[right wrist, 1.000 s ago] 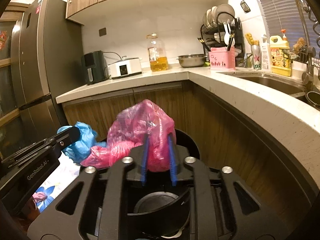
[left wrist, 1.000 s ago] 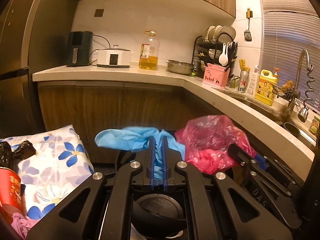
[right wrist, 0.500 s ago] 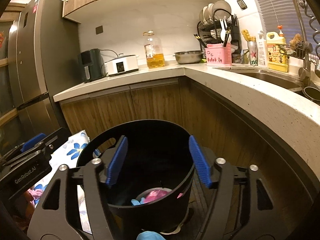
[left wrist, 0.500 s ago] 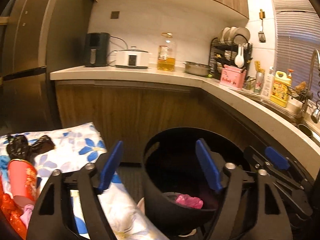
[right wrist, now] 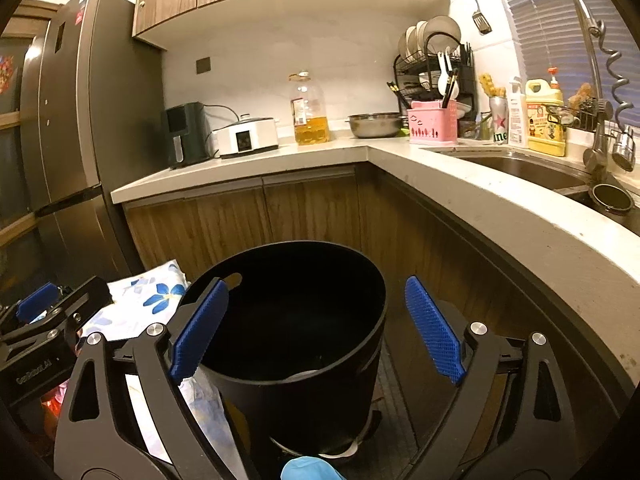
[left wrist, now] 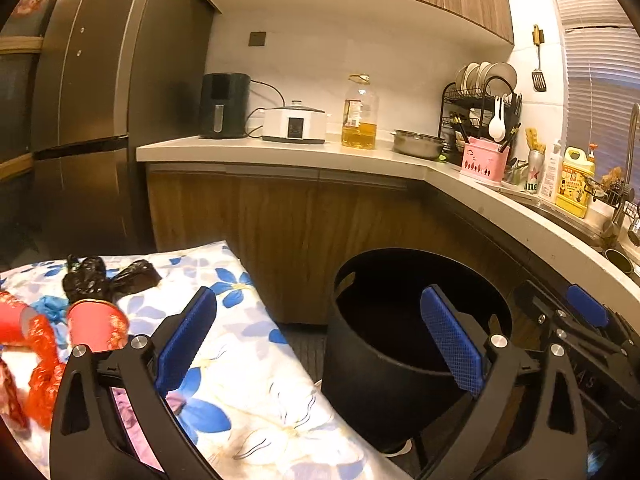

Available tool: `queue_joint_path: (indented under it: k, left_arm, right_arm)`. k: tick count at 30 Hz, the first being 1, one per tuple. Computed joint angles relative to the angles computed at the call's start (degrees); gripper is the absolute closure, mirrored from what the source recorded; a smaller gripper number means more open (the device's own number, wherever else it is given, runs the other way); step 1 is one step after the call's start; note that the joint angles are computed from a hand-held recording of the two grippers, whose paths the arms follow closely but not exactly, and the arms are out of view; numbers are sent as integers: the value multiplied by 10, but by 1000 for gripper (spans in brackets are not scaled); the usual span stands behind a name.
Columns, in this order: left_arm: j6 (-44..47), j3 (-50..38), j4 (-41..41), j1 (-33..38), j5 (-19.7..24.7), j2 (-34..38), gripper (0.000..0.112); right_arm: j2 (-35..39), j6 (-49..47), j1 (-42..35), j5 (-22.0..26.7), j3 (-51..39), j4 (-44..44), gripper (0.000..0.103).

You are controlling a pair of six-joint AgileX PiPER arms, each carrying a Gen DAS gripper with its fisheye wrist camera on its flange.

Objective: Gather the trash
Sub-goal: 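Open both tools to drop the bag and glove into the bin, then move both open tools back over the table of trash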

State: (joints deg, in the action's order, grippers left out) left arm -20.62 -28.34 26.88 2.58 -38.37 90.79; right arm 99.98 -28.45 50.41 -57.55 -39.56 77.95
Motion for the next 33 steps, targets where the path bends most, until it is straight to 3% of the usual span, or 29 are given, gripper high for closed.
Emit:
queue_joint_path:
  k: [13,28,33]
  left_arm:
    - [-47,69,95,101,-40,-62,15]
    - [-83,119,223,291,-111,-81,15]
    - [-90,118,255,346,-116,-80,15]
  right_arm:
    - [0,-22,96,-81,-12,76,14]
    - [53,-14,189,-114,-68,102,14]
    - [76,-21,206,-111,-97,102,14]
